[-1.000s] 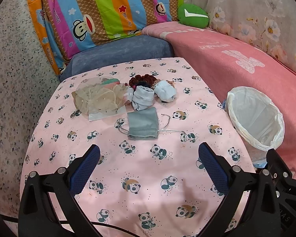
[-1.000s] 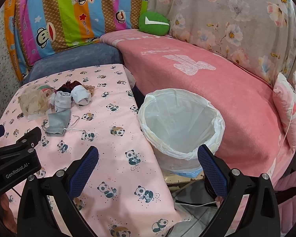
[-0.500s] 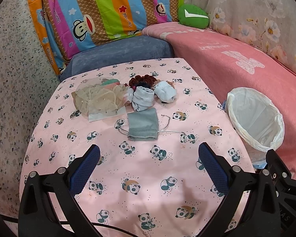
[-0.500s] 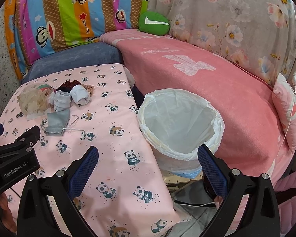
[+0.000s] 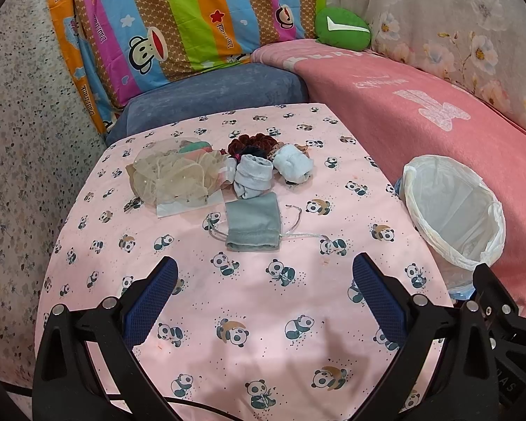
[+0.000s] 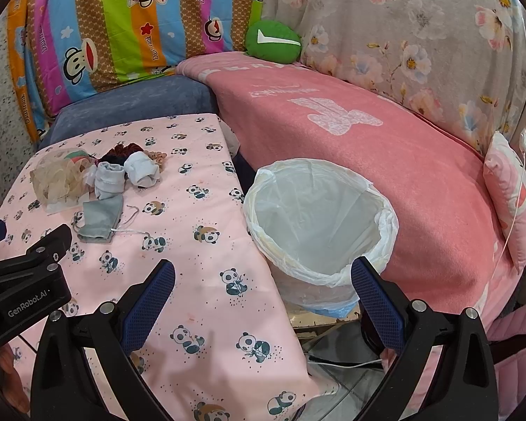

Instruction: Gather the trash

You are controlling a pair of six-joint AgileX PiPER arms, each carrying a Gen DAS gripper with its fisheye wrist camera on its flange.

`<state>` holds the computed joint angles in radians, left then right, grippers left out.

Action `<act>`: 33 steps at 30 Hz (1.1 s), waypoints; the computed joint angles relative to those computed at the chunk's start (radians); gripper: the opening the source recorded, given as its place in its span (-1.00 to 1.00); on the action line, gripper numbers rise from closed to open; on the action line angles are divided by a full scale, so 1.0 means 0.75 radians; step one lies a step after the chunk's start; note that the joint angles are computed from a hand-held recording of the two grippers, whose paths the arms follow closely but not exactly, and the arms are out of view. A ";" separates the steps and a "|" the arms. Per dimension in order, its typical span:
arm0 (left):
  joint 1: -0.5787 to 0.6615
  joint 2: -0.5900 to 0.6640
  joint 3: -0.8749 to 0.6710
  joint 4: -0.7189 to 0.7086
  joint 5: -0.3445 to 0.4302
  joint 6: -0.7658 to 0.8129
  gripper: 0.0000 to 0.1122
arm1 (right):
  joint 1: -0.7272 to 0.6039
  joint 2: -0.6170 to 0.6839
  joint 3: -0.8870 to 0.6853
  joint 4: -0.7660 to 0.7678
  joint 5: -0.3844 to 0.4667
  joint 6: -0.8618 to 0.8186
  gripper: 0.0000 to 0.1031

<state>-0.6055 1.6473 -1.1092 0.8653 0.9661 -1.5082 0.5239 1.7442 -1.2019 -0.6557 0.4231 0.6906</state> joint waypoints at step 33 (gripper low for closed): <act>-0.002 -0.003 -0.005 -0.004 0.004 0.003 0.70 | -0.013 0.015 -0.027 0.019 0.009 -0.033 0.87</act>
<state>-0.6072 1.6448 -1.1129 0.8625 0.9693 -1.5059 0.5140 1.7557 -1.2222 -0.6414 0.4295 0.6655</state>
